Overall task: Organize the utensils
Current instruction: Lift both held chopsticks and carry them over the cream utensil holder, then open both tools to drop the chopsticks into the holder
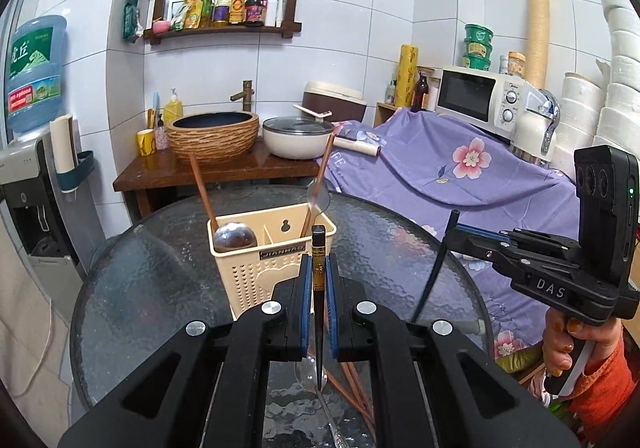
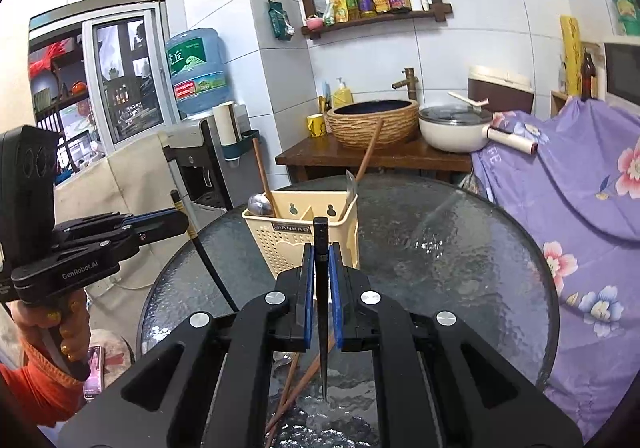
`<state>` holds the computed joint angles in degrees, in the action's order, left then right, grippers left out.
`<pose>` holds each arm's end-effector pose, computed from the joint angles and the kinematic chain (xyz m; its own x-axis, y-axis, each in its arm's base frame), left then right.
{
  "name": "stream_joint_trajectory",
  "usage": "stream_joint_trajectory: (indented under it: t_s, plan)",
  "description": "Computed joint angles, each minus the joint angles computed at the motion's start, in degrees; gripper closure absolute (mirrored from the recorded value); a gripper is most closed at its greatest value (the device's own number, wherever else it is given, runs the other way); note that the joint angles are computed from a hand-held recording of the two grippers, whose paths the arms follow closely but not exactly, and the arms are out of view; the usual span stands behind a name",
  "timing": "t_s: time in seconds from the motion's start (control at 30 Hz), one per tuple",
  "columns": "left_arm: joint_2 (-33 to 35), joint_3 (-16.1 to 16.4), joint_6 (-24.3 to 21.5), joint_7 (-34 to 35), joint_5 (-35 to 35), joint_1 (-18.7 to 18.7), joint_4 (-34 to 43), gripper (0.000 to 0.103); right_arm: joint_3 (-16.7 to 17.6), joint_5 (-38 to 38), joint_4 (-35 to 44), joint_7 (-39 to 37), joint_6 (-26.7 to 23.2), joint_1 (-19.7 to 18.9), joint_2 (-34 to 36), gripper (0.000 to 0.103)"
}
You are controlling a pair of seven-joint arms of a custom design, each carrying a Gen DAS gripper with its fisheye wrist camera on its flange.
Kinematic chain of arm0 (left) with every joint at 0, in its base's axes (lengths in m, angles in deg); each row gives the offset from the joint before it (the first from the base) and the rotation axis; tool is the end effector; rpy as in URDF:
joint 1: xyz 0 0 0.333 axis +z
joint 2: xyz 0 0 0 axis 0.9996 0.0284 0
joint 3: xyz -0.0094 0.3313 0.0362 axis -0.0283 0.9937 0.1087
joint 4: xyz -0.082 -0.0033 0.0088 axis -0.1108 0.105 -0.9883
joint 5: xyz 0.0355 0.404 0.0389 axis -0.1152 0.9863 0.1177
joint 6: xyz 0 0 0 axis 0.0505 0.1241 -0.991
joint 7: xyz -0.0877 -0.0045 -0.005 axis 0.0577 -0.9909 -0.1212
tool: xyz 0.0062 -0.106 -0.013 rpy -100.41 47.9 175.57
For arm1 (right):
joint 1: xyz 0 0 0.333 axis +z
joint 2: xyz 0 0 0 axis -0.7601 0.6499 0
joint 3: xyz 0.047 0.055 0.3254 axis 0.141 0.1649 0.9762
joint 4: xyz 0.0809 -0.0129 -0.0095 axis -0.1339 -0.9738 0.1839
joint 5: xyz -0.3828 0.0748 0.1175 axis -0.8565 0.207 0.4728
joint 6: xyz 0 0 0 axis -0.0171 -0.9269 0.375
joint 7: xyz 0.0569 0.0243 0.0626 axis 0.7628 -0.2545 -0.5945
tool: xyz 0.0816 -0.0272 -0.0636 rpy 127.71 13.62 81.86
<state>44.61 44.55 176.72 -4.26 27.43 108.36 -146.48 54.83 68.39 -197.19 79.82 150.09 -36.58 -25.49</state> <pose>0.3803 -0.2007 0.5269 0.0393 -0.9967 0.0707 -0.4463 -0.0808 -0.8912 0.5170 0.0870 0.5126 0.7344 -0.6501 -0.1952 -0.4153 -0.2029 -0.8868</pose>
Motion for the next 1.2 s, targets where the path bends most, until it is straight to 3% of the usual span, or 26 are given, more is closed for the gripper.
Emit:
stream_joint_trajectory:
  t_s: [0.2, 0.4, 0.57, 0.83, 0.9, 1.2]
  plan:
    - [1.1, 1.9, -0.1, 1.9, 0.5, -0.7, 1.9, 0.096, -0.1, -2.4, 3.0, 2.4, -2.2, 0.1, 0.3, 0.095]
    - [3.8, 7.8, -0.9, 5.1, -0.2, -4.4, 5.7, 0.096, 0.4, -5.7, 9.9, 7.9, -4.7, 0.4, 2.1, 0.095]
    - [4.4, 8.8, -3.2, 5.9, 0.2, -1.8, 11.5, 0.096, 1.7, -7.4, 17.3, 12.0, -3.0, 1.4, 3.9, 0.095]
    - [8.1, 4.5, -7.9, -0.3, 6.0, 7.5, 21.3, 0.096, 4.8, -10.2, 29.4, 19.7, 6.5, 3.1, 10.6, 0.095]
    - [8.9, 1.3, -9.1, -3.7, 9.0, 11.9, 23.1, 0.096, 5.7, -10.5, 30.8, 19.8, 9.3, 3.4, 12.4, 0.095]
    - [16.1, -2.9, -10.6, -12.4, 18.2, 16.1, 24.0, 0.096, 8.9, -13.7, 30.0, 24.5, 12.3, 2.3, 19.4, 0.095]
